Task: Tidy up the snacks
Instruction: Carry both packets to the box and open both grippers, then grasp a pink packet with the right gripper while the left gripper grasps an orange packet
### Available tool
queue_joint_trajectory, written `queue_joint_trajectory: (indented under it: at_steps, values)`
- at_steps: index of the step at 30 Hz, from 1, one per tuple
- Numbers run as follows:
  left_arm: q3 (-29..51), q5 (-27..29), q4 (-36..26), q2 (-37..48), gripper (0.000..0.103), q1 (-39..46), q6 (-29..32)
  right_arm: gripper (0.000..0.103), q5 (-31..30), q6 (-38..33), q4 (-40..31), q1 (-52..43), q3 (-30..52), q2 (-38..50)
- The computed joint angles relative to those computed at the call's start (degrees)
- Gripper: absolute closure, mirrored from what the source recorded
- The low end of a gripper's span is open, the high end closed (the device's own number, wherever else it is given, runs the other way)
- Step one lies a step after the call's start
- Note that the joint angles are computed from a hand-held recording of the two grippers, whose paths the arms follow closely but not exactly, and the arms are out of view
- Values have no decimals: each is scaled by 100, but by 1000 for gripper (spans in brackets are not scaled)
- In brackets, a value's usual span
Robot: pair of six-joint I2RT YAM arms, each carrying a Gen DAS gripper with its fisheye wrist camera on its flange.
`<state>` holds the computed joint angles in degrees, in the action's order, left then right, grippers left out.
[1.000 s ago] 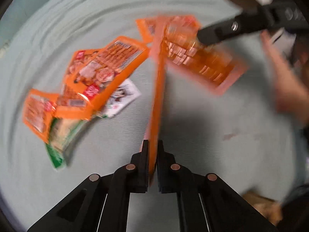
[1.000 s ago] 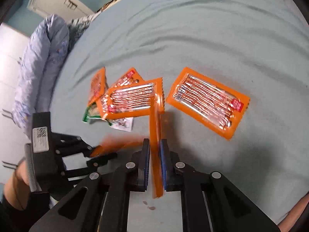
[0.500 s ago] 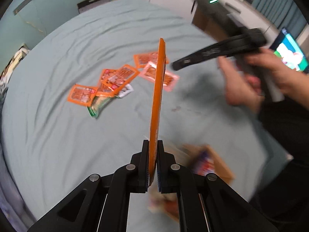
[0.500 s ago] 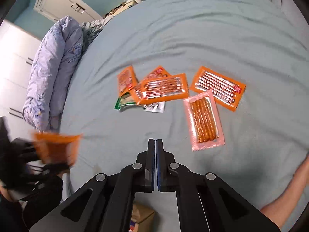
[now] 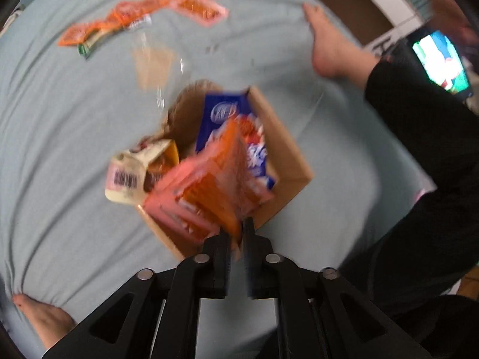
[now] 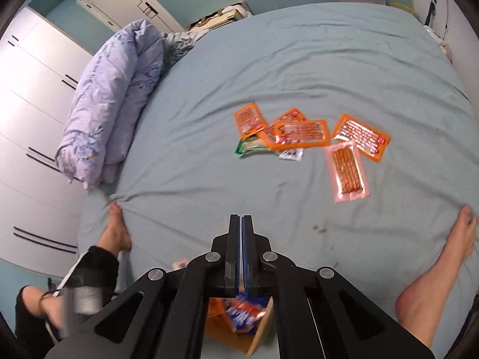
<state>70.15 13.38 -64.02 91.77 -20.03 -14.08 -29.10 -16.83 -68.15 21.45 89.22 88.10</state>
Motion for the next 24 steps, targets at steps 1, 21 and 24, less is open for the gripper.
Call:
queue_joint_trajectory:
  at_steps: [1, 21, 24]
  values:
    - [19, -106, -112, -35, 78, -32, 9, 103, -25, -11, -137, -14, -78, -145]
    - [-148, -1097, -197, -698, 25, 1859, 533, 55, 3604, 658, 975, 856, -247, 1320]
    - [-253, -781, -221, -770, 25, 2318, 649, 55, 4036, 595, 1381, 1048, -334, 1496]
